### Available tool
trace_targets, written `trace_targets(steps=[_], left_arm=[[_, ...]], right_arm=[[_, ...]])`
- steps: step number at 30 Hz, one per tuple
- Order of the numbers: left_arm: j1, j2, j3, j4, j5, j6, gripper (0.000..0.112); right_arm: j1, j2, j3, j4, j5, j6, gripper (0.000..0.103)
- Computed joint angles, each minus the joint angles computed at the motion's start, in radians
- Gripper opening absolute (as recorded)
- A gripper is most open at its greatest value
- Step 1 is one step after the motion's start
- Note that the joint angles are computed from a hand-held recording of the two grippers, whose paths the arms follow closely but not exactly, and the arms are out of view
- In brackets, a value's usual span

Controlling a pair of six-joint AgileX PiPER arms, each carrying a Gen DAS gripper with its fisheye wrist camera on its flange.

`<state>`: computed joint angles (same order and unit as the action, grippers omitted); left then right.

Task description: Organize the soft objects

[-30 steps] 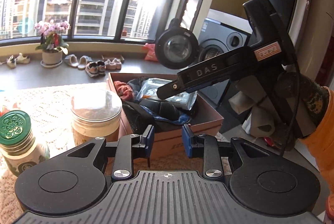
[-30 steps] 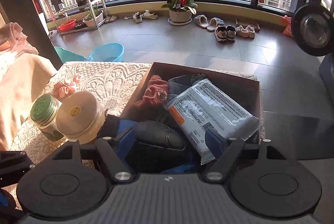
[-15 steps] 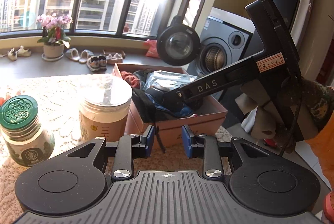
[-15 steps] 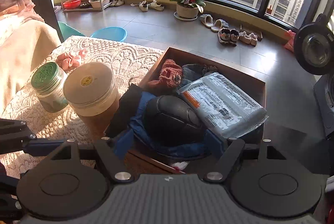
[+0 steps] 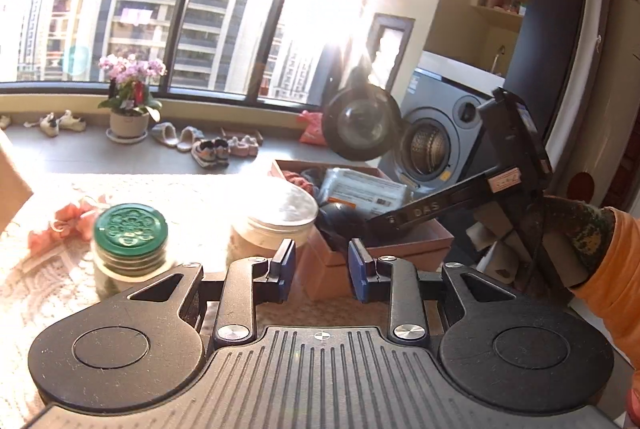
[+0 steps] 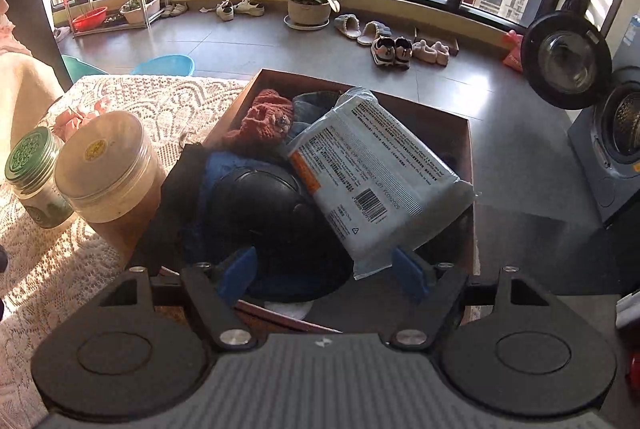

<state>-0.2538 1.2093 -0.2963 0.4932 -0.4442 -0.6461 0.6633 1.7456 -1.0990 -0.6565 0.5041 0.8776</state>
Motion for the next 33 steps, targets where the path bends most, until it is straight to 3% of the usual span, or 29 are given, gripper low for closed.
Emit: trace_targets(steps=[3, 5, 7, 9, 12, 19, 24, 26, 30, 33], left_arm=[[0.184, -0.104, 0.072, 0.100, -0.024, -0.084, 0.032], [0.364, -0.124, 0.111, 0.213, -0.098, -0.186, 0.032], [0.481, -0.099, 0.116, 0.211, -0.113, -0.196, 0.032], [0.524, -0.043, 0.082, 0.182, -0.060, -0.170, 0.032], [0.568, 0.089, 0.034, 0.130, -0.078, -0.069, 0.032], [0.497, 0.356, -0.176, -0.012, 0.024, 0.027, 0.032], [0.372, 0.413, -0.293, -0.198, 0.226, 0.181, 0.032], [0.350, 0.434, -0.318, -0.198, 0.259, 0.169, 0.031], [0.330, 0.472, -0.373, -0.452, 0.315, 0.404, 0.025], [0.340, 0.511, -0.414, -0.438, 0.326, 0.410, 0.027]], right_arm=[[0.025, -0.058, 0.034, -0.095, -0.022, 0.093, 0.075], [0.053, -0.089, 0.045, -0.192, -0.016, 0.175, 0.076], [0.076, -0.098, 0.038, -0.243, 0.001, 0.209, 0.076], [0.093, -0.095, 0.014, -0.241, 0.014, 0.201, 0.076], [0.122, -0.080, -0.046, -0.217, 0.029, 0.170, 0.076], [0.228, 0.052, -0.281, -0.185, 0.107, 0.021, 0.079], [0.249, 0.162, -0.448, -0.069, 0.112, -0.102, 0.079], [0.239, 0.224, -0.549, 0.025, 0.131, -0.176, 0.079], [0.239, 0.328, -0.707, 0.097, 0.175, -0.254, 0.079], [0.244, 0.368, -0.760, 0.102, 0.195, -0.265, 0.079]])
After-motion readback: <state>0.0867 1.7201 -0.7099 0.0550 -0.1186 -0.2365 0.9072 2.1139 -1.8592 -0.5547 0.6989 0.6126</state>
